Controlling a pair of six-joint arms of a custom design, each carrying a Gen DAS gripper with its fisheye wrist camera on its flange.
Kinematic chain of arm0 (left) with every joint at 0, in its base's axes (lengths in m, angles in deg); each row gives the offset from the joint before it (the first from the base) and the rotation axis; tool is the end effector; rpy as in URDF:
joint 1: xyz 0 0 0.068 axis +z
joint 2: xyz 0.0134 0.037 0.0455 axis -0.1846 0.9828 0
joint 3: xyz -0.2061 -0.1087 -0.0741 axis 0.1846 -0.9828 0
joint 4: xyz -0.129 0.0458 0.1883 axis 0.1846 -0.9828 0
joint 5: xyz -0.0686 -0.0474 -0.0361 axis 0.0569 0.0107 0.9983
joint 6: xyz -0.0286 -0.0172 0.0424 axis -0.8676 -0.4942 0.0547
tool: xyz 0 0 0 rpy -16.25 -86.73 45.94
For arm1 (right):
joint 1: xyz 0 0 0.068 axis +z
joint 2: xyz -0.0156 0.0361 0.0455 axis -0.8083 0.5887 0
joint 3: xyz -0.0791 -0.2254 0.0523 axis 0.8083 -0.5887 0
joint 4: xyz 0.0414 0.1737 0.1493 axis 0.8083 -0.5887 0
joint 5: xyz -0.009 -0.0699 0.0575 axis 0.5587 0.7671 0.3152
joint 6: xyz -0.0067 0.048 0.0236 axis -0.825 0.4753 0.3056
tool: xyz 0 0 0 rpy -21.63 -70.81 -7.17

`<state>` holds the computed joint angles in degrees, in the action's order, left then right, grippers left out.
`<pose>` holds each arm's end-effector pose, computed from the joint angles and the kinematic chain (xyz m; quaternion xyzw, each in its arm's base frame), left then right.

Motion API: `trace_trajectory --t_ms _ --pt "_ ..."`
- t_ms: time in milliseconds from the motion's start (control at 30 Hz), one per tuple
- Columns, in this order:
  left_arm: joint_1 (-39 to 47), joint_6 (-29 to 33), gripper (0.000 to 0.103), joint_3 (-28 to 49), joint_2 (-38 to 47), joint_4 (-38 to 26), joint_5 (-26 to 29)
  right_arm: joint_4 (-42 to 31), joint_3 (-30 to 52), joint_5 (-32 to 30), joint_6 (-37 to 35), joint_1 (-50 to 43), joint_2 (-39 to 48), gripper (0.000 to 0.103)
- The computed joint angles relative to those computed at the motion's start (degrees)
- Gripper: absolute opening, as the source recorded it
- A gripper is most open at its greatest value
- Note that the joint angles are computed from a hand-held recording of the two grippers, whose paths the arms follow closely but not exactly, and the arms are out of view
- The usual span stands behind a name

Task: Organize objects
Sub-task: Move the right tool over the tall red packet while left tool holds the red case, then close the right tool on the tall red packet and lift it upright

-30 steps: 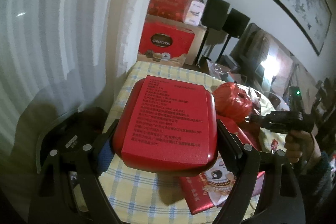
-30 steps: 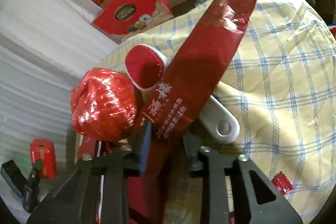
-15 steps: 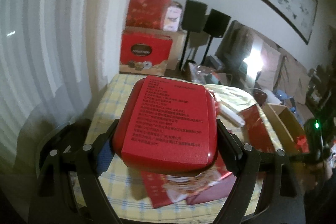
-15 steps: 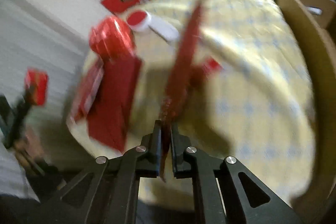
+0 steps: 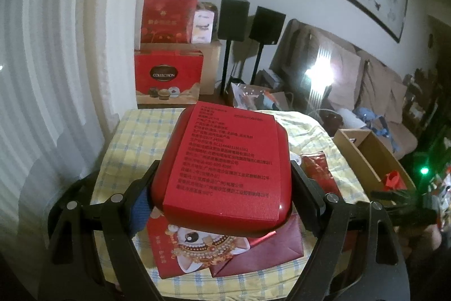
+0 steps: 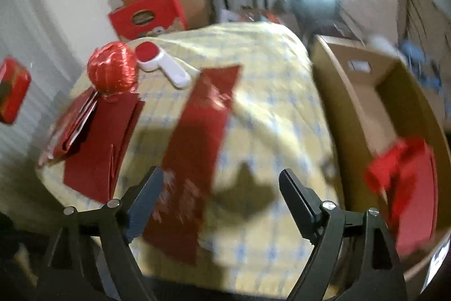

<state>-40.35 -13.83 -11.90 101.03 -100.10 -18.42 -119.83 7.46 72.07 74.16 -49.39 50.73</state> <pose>0.2583 -0.1478 0.3168 0.1409 0.8812 -0.1643 0.4203 0.2007 0.0155 0.2300 0.0543 0.9514 0.0334 0.3012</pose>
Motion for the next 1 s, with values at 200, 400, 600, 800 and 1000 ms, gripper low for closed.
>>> trace_trajectory --t_ms 200,400,600,800,1000 --pt "0.1 0.8 0.083 2.1 -0.2 -2.3 -2.3 8.1 2.7 6.2 5.6 6.7 15.5 0.088" --pt "0.2 1.0 0.083 2.3 -0.1 -2.7 -3.1 10.9 1.2 9.8 6.7 7.9 18.4 0.086" --pt "-1.6 0.9 0.083 3.4 1.0 -4.1 -5.3 13.1 -1.3 10.0 4.5 9.2 15.8 0.053" --pt "-1.9 0.9 0.083 3.3 0.1 -4.4 -5.0 13.9 -2.9 11.9 4.6 11.2 13.0 0.019" --pt "-1.6 0.6 0.083 4.1 -0.1 -4.9 -4.6 12.7 -3.5 13.4 4.0 10.7 5.9 0.015"
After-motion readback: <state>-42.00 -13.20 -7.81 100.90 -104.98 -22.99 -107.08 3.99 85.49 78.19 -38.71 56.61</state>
